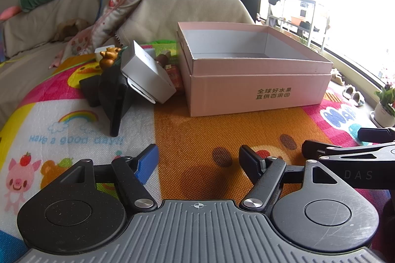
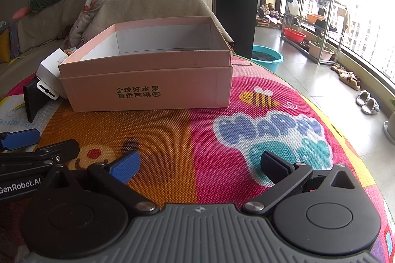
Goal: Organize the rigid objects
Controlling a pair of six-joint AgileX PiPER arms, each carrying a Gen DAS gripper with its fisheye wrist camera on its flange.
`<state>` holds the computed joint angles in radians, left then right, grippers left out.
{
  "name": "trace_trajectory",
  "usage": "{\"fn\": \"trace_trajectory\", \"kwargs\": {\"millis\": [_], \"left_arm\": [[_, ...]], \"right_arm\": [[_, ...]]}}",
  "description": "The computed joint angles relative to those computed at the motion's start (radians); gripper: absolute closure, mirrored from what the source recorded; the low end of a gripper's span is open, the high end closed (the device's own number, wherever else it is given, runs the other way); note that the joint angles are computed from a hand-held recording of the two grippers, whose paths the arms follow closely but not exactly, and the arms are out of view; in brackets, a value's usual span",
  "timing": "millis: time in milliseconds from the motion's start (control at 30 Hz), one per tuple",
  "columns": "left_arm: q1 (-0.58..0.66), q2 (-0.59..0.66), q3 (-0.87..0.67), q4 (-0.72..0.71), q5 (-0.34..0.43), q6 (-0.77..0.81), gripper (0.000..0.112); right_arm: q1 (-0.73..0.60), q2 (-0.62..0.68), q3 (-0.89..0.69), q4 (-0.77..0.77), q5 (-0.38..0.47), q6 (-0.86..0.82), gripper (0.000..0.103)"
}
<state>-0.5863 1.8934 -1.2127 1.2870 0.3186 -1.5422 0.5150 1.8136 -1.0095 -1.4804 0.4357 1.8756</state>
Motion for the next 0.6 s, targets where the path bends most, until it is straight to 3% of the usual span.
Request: {"fn": "trace_trajectory", "kwargs": {"millis": [600], "left_arm": [[-0.006,0.001,0.003,0.009,0.01,-0.006,0.035]], "right_arm": [[0.004,0.005,-0.004,-0.002,0.003,0.004,0.0]]}}
